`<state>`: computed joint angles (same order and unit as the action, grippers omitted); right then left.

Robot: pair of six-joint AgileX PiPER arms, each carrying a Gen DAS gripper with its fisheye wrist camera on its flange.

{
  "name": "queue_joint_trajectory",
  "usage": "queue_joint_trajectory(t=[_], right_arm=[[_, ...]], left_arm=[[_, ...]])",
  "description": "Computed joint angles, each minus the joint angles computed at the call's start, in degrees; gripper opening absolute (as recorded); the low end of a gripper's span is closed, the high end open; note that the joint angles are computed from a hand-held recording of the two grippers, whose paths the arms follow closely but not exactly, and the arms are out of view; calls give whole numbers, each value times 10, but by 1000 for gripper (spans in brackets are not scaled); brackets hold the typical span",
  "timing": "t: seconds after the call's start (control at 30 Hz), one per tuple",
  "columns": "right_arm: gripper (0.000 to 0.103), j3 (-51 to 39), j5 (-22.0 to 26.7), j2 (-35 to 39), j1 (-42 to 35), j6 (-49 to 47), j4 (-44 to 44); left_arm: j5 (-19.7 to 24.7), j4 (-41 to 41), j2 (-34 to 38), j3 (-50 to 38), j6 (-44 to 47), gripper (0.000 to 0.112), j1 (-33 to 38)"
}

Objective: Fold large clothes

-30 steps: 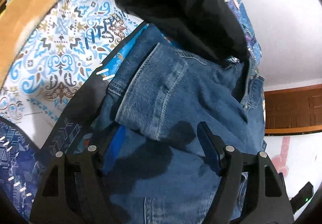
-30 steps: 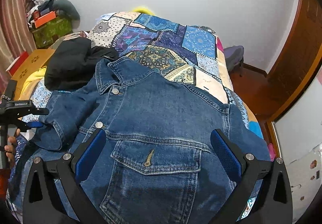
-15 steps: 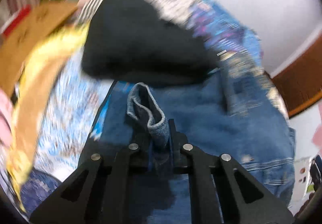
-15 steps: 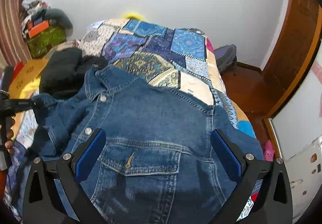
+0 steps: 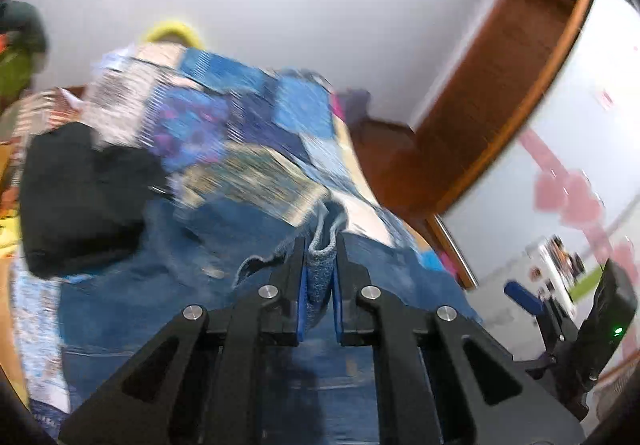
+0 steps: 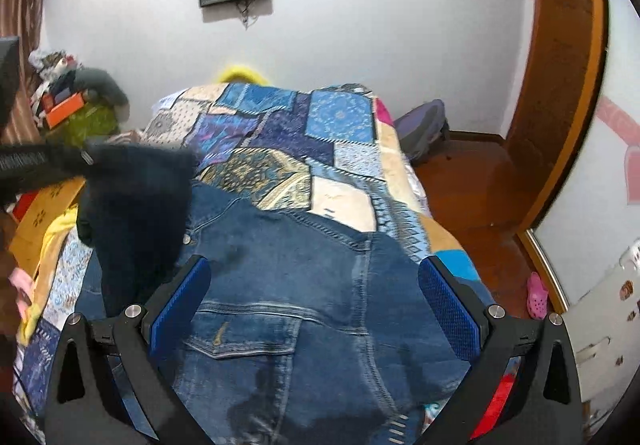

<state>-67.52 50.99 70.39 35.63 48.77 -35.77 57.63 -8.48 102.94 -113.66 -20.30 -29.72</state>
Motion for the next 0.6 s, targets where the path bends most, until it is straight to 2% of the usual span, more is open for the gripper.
queue_joint_trajectory(t=[0.2,0.33,0.5,0.6], right_arm=[[103,27,12,-33,-26,-3,2],[103,43,19,-53,-47,-16,11],[103,61,27,-71,-71,-28,14],[103,72,20,-86,-105,-45,32]], left_arm=[[67,-37,100,-72,16,9,-66],[90,-54,126,-65,24,13,-102],[99,-36,117,-52,22,41,-129],[98,5,96,-52,11,45,-140]])
